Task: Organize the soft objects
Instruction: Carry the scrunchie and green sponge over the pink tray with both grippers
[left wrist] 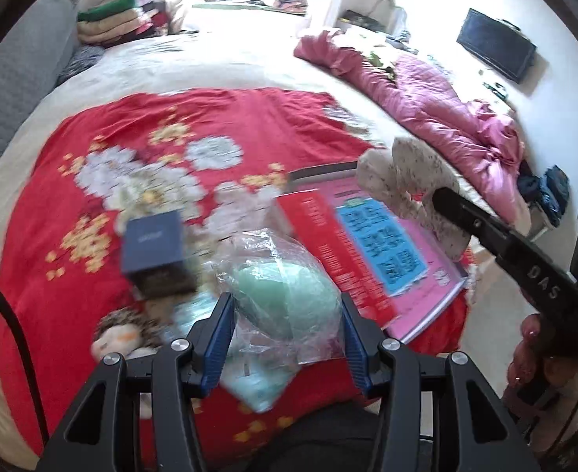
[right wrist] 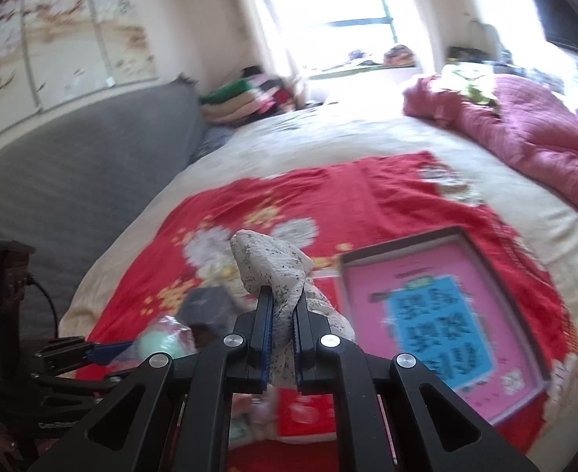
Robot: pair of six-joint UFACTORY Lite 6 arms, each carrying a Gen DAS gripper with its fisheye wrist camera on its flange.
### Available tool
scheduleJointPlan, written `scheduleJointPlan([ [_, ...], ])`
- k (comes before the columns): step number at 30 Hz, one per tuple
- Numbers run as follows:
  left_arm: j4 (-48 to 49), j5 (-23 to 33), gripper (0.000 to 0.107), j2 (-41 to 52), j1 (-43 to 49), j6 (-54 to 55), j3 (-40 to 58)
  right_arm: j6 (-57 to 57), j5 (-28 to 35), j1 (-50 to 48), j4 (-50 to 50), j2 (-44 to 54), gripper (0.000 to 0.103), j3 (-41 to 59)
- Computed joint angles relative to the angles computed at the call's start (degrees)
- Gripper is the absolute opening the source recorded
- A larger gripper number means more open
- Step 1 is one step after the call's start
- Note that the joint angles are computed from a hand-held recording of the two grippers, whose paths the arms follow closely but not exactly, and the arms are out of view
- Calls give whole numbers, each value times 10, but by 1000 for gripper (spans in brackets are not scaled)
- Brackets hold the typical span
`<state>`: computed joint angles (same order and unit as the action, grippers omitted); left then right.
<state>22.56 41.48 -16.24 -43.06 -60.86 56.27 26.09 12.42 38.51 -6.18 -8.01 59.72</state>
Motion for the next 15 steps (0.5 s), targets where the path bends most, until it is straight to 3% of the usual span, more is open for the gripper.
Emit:
scheduleJointPlan([
  [4,2,-11,51,86,-25,-3,81,-34,8,-70,22,-57,8,-46],
  [9,2,-8,51,218,-45,16,208,-164,17,-170,136,-112,8,-100],
  [15,-37,10,51,391,-43,83,387,-153,10,-230,101,-128,8,-148],
])
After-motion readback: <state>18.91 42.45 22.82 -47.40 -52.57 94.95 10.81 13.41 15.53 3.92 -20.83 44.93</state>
